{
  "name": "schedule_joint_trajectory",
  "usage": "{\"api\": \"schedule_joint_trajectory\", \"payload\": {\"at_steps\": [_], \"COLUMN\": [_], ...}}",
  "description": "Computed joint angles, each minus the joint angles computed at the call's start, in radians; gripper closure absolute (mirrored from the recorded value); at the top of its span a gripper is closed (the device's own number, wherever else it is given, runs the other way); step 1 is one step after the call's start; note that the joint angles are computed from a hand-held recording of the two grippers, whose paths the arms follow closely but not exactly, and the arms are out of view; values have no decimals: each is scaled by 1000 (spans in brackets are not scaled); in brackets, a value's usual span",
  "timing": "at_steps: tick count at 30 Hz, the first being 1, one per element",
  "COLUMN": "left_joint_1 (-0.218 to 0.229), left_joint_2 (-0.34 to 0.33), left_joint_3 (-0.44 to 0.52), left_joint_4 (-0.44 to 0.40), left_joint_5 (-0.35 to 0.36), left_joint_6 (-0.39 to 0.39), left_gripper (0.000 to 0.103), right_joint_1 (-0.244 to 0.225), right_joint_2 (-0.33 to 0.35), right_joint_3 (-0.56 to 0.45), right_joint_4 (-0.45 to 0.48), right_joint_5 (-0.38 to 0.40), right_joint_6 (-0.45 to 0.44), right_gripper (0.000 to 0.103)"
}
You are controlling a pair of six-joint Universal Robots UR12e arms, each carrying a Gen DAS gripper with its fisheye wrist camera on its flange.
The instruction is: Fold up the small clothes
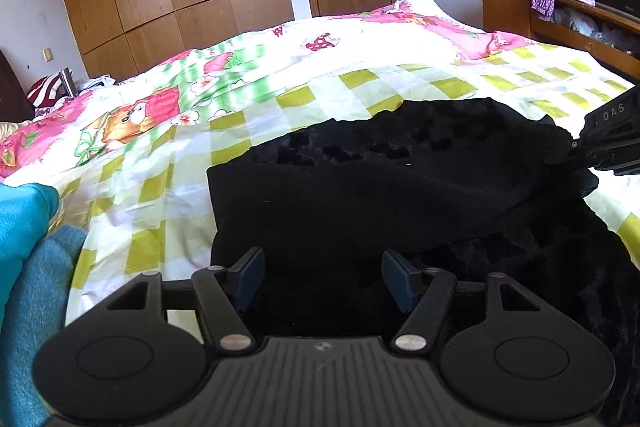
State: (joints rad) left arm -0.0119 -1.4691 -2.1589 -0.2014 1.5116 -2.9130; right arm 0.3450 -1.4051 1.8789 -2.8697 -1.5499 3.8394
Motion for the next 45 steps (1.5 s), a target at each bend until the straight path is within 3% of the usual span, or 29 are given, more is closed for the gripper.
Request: {"api": "schedule_joint_trajectory", "payload": {"at_steps": [2, 5, 8, 11, 13, 14, 19, 20, 23, 25, 28, 31, 36, 39, 43, 45], "left_joint_1": [-1, -7, -4, -1, 4, 9, 11, 10, 9, 11, 26, 48, 75, 83, 81, 79], "left_joint_2": [-7, -23, -36, -51, -56, -58, -76, -79, -74, -65, -45, -17, 47, 80, 91, 89], "left_joint_3": [7, 19, 29, 45, 49, 51, 56, 55, 45, 32, 17, -1, -52, -72, -73, -72], "left_joint_4": [2, 13, 13, 9, 34, 48, 38, 22, -28, -27, -42, -86, -158, -175, -188, -186], "left_joint_5": [-5, -1, -13, -17, -21, -28, -24, -22, -22, -13, -13, -16, -17, -28, -26, -22], "left_joint_6": [-3, 2, 7, 6, 3, -3, -15, -13, 7, 26, 35, 42, 64, 61, 52, 46], "left_gripper": [26, 26, 26, 26, 26, 26, 25, 25, 25, 25, 25, 25, 25, 25, 25, 25], "right_joint_1": [-9, -25, -34, -37, -34, -37, -42, -38, -19, -25, -31, -31, -26, -4, -4, -18], "right_joint_2": [-9, -8, 9, 24, 32, 33, 22, 21, 29, 29, 15, -6, -67, -91, -97, -93], "right_joint_3": [28, 39, 26, 0, -16, -19, 17, 20, 0, 0, 25, 39, 76, 98, 114, 116], "right_joint_4": [-65, -123, -135, -69, -39, -43, -305, -310, -134, -54, -113, -124, -31, 6, 2, -15], "right_joint_5": [24, 51, 64, 66, 45, 45, 45, 25, -87, -66, -65, -94, -31, -39, -41, -5], "right_joint_6": [9, 31, 52, 75, 84, 90, 112, 99, 20, 34, 63, 52, -35, -69, -41, -2], "right_gripper": [89, 75, 74, 81, 95, 95, 95, 95, 90, 90, 79, 78, 78, 73, 71, 72]}}
